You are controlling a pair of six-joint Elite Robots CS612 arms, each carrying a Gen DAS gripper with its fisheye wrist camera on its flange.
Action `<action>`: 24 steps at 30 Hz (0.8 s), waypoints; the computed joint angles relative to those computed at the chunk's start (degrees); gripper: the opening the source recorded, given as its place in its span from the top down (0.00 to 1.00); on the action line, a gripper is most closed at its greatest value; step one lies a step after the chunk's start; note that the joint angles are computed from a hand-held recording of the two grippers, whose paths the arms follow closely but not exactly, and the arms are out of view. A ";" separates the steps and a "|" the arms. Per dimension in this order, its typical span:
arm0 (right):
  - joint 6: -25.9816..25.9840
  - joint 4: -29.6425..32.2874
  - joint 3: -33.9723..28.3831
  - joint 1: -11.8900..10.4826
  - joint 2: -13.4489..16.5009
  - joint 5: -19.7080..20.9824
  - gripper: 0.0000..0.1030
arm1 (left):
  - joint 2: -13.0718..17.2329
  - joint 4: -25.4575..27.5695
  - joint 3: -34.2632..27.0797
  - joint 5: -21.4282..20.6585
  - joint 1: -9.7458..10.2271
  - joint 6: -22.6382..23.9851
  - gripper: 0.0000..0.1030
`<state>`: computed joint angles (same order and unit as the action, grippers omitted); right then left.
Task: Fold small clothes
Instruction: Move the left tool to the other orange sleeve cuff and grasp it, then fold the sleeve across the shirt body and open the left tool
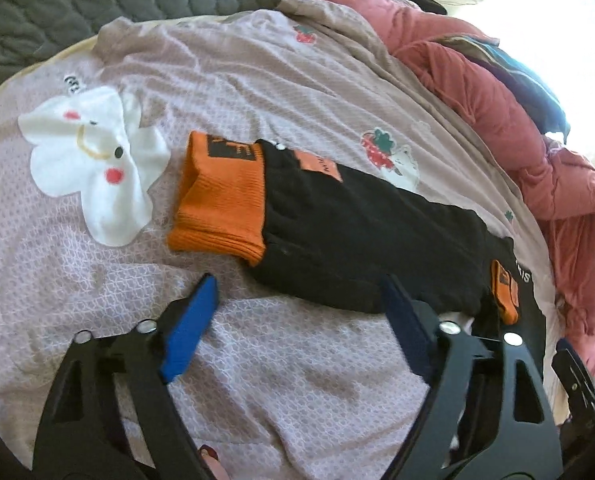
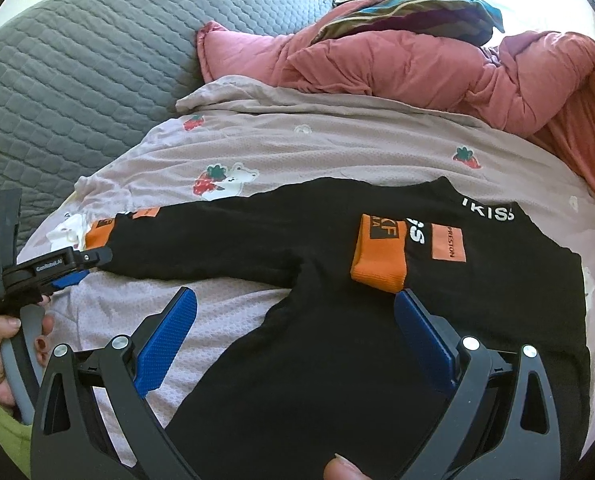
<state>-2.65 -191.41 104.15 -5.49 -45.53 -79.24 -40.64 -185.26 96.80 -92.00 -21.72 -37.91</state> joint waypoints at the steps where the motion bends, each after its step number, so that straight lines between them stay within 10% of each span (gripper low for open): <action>1: 0.15 -0.03 -0.02 -0.06 0.05 -0.05 0.04 | 0.15 -0.07 -0.11 0.06 0.08 -0.40 0.34; 12: 3.01 -0.48 0.77 -1.38 0.00 -0.33 0.04 | 2.02 0.72 -3.14 2.56 0.89 -5.17 0.51; 16: 3.68 -0.27 0.92 -1.68 0.04 -0.96 0.04 | 2.34 0.33 -3.99 4.63 0.66 -4.73 0.88; 24: 5.92 0.13 1.19 -2.50 0.07 -1.58 0.04 | 1.06 -5.60 -2.41 5.98 -0.67 -1.26 0.93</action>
